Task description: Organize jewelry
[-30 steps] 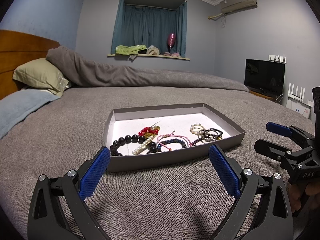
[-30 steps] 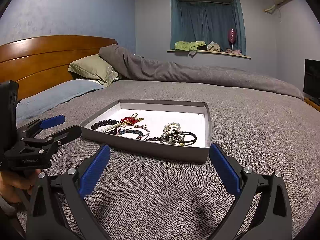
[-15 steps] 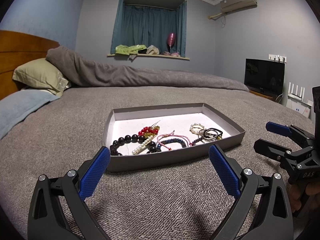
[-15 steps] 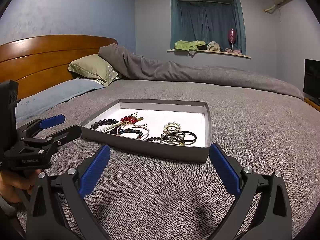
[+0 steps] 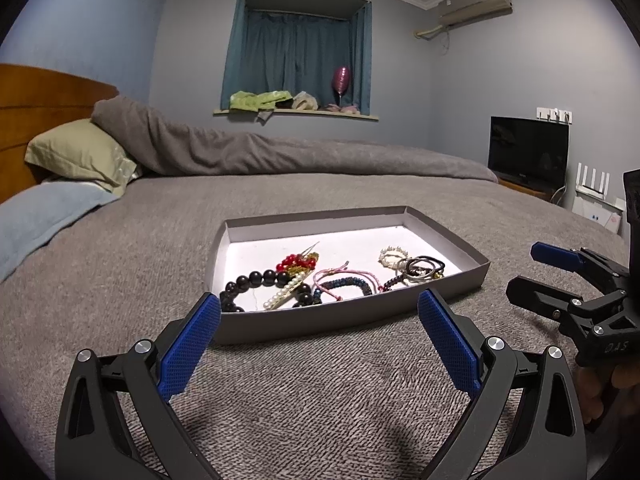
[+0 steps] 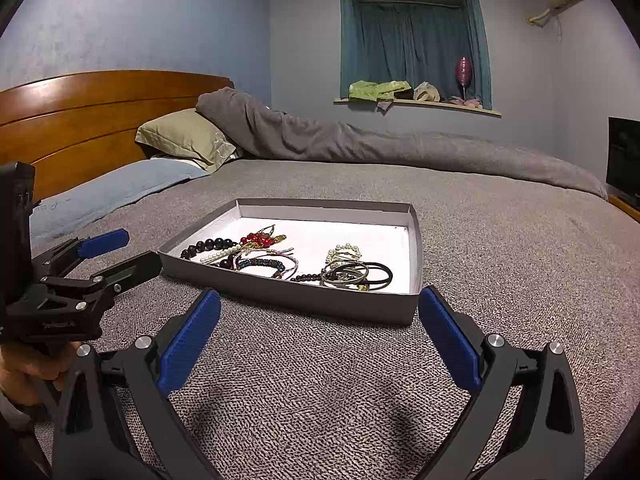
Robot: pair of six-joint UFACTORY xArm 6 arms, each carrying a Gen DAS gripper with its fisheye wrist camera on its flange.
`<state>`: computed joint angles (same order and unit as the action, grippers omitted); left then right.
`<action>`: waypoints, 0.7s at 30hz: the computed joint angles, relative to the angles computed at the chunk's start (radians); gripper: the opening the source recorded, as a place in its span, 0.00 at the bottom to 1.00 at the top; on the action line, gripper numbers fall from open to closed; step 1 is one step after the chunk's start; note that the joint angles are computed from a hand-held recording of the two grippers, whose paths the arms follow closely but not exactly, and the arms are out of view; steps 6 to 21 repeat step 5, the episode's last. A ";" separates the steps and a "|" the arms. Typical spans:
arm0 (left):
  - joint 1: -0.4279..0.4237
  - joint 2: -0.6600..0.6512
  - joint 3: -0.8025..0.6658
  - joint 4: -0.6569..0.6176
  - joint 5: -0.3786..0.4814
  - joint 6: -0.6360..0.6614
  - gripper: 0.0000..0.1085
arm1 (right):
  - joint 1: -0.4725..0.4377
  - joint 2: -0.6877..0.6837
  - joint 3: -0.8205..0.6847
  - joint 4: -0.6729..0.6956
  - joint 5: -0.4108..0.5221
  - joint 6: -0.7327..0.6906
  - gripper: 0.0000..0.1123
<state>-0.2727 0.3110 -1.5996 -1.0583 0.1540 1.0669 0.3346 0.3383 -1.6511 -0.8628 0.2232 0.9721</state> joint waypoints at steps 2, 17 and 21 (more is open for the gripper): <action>0.000 -0.001 0.002 0.004 -0.001 -0.004 0.90 | 0.000 -0.001 0.001 0.000 0.000 0.000 0.87; 0.000 0.000 0.001 0.008 0.000 -0.007 0.90 | 0.000 -0.001 0.001 0.002 0.001 -0.001 0.87; 0.000 0.000 0.001 0.008 0.000 -0.007 0.90 | 0.000 -0.001 0.001 0.002 0.001 -0.001 0.87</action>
